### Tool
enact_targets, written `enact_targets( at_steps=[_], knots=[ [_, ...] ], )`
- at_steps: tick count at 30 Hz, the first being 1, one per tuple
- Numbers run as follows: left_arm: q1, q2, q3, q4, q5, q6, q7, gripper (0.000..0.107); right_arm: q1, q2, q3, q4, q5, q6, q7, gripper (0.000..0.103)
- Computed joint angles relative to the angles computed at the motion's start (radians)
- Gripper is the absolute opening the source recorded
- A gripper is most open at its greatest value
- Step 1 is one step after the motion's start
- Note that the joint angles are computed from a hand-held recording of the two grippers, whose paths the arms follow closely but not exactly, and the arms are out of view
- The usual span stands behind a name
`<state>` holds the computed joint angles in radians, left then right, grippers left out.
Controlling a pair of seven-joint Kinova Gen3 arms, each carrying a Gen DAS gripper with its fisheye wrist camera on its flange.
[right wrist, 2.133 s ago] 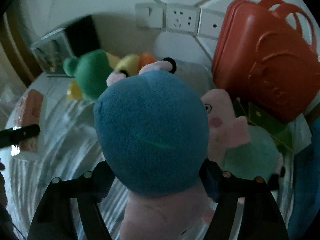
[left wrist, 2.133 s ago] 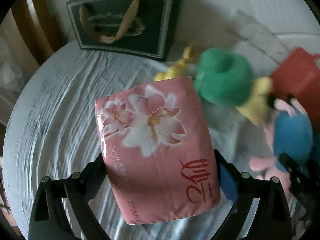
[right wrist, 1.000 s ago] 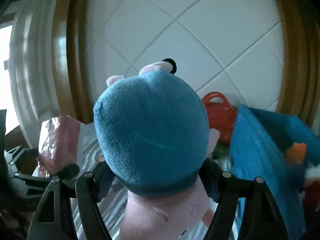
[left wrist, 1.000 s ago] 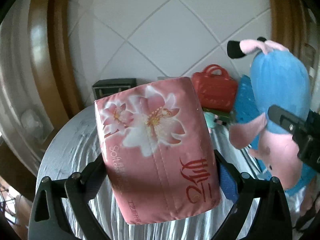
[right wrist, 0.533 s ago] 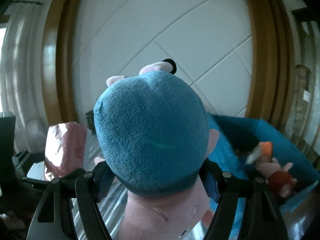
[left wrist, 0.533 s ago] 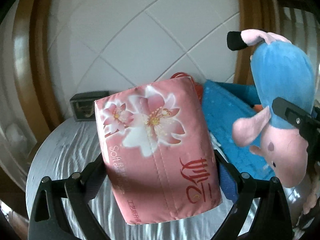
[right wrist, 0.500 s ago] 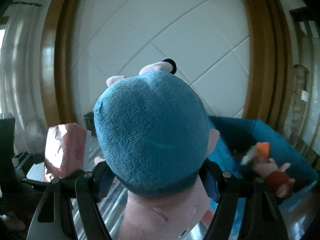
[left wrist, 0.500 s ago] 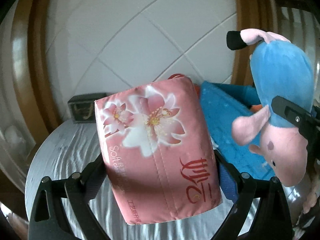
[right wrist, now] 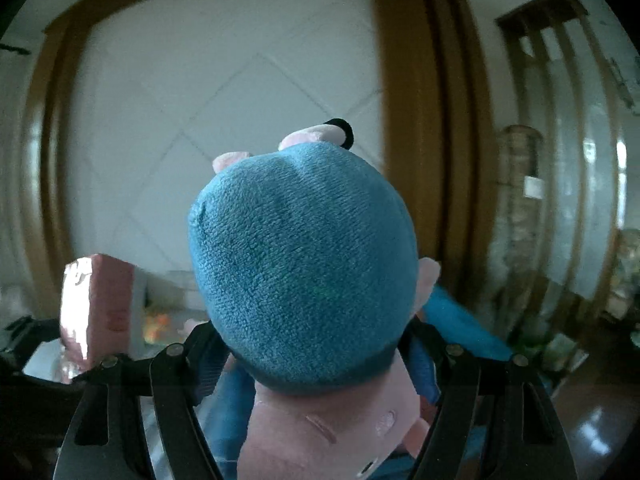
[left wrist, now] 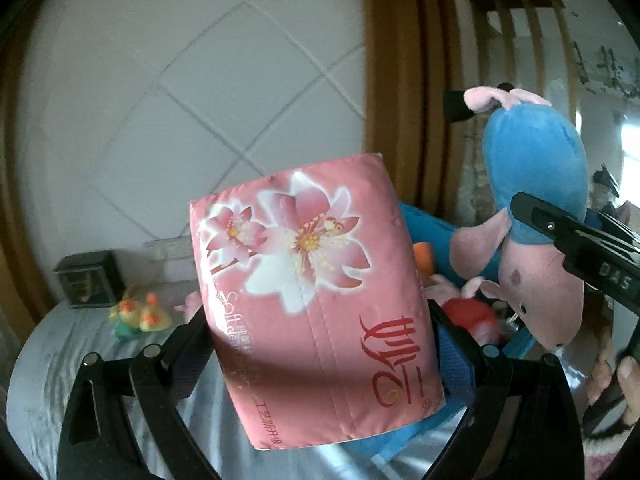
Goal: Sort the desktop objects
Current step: 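Lift the tissue pack and blue pig plush with both tools and carry them over the crate, then open both tools to drop the tissue pack and blue pig into the crate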
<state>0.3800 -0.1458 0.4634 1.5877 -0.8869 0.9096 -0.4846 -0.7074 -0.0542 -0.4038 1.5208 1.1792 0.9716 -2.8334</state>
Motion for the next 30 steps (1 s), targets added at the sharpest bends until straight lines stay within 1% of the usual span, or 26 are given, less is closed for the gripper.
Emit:
enact_targets(
  at_steps=[1, 2, 3, 4, 5, 6, 7, 8, 9, 10, 11, 12, 13, 15, 16, 20, 23, 24, 25, 26, 27, 29, 30],
  knots=[
    [-0.008, 0.046, 0.045, -0.037, -0.034, 0.007, 0.010, 0.097, 0.022, -0.018, 0.019, 0.012, -0.029, -0.022, 0.034, 0.076],
    [-0.001, 0.093, 0.072, -0.075, -0.074, 0.030, 0.036, 0.097, 0.062, -0.027, 0.040, 0.023, -0.053, -0.041, 0.075, 0.076],
    [0.024, 0.139, 0.096, -0.121, -0.114, 0.061, 0.045, 0.097, 0.108, -0.025, 0.041, 0.020, -0.082, -0.063, 0.115, 0.076],
    [0.068, 0.185, 0.105, -0.167, -0.154, 0.102, 0.059, 0.097, 0.145, -0.030, 0.049, 0.022, -0.121, -0.089, 0.156, 0.076],
    [0.114, 0.232, 0.102, -0.213, -0.195, 0.142, 0.072, 0.097, 0.172, -0.033, 0.076, 0.028, -0.162, -0.124, 0.197, 0.076],
    [0.160, 0.278, 0.094, -0.260, -0.229, 0.177, 0.076, 0.097, 0.179, -0.034, 0.117, 0.034, -0.202, -0.157, 0.237, 0.076],
    [0.187, 0.317, 0.095, -0.306, -0.247, 0.209, 0.066, 0.097, 0.180, -0.033, 0.157, 0.037, -0.243, -0.185, 0.274, 0.076],
    [0.196, 0.353, 0.101, -0.352, -0.249, 0.237, 0.043, 0.097, 0.196, -0.028, 0.178, 0.037, -0.284, -0.209, 0.309, 0.076],
    [0.214, 0.387, 0.089, -0.399, -0.239, 0.255, 0.012, 0.097, 0.221, -0.028, 0.181, 0.037, -0.324, -0.226, 0.344, 0.076],
    [0.214, 0.429, 0.085, -0.445, -0.218, 0.260, -0.029, 0.097, 0.229, -0.025, 0.203, 0.041, -0.365, -0.244, 0.380, 0.076],
    [0.226, 0.460, 0.074, -0.491, -0.193, 0.282, -0.062, 0.097, 0.226, -0.014, 0.243, 0.043, -0.406, -0.268, 0.420, 0.076],
    [0.237, 0.489, 0.065, -0.538, -0.171, 0.311, -0.090, 0.097, 0.242, -0.003, 0.272, 0.051, -0.446, -0.301, 0.461, 0.076],
    [0.254, 0.522, 0.057, -0.584, -0.156, 0.340, -0.113, 0.097, 0.260, 0.012, 0.283, 0.049, -0.487, -0.320, 0.502, 0.076],
    [0.273, 0.582, 0.037, -0.672, -0.116, 0.399, -0.160, 0.097, 0.330, 0.051, 0.266, 0.022, -0.560, -0.336, 0.581, 0.076],
    [0.288, 0.599, 0.027, -0.712, -0.101, 0.431, -0.175, 0.097, 0.344, 0.060, 0.254, 0.012, -0.583, -0.325, 0.604, 0.076],
    [0.311, 0.643, -0.023, -0.784, -0.052, 0.480, -0.202, 0.098, 0.363, 0.115, 0.281, -0.022, -0.692, -0.324, 0.710, 0.077],
    [0.337, 0.642, -0.067, -0.796, -0.040, 0.499, -0.204, 0.098, 0.352, 0.139, 0.295, -0.032, -0.698, -0.309, 0.716, 0.081],
    [0.349, 0.646, -0.082, -0.810, -0.036, 0.505, -0.209, 0.099, 0.348, 0.148, 0.299, -0.038, -0.704, -0.304, 0.718, 0.083],
    [0.359, 0.646, -0.093, -0.811, -0.037, 0.494, -0.205, 0.100, 0.344, 0.154, 0.304, -0.043, -0.706, -0.296, 0.717, 0.086],
    [0.350, 0.635, -0.106, -0.793, -0.023, 0.482, -0.207, 0.100, 0.351, 0.163, 0.306, -0.051, -0.715, -0.295, 0.729, 0.087],
    [0.338, 0.618, -0.118, -0.757, -0.007, 0.457, -0.202, 0.100, 0.340, 0.166, 0.314, -0.054, -0.713, -0.288, 0.725, 0.090],
    [0.346, 0.600, -0.141, -0.732, 0.006, 0.435, -0.202, 0.100, 0.316, 0.157, 0.318, -0.044, -0.685, -0.279, 0.681, 0.097],
    [0.350, 0.590, -0.152, -0.719, 0.012, 0.426, -0.203, 0.100, 0.310, 0.153, 0.319, -0.038, -0.669, -0.282, 0.660, 0.103]
  ],
)
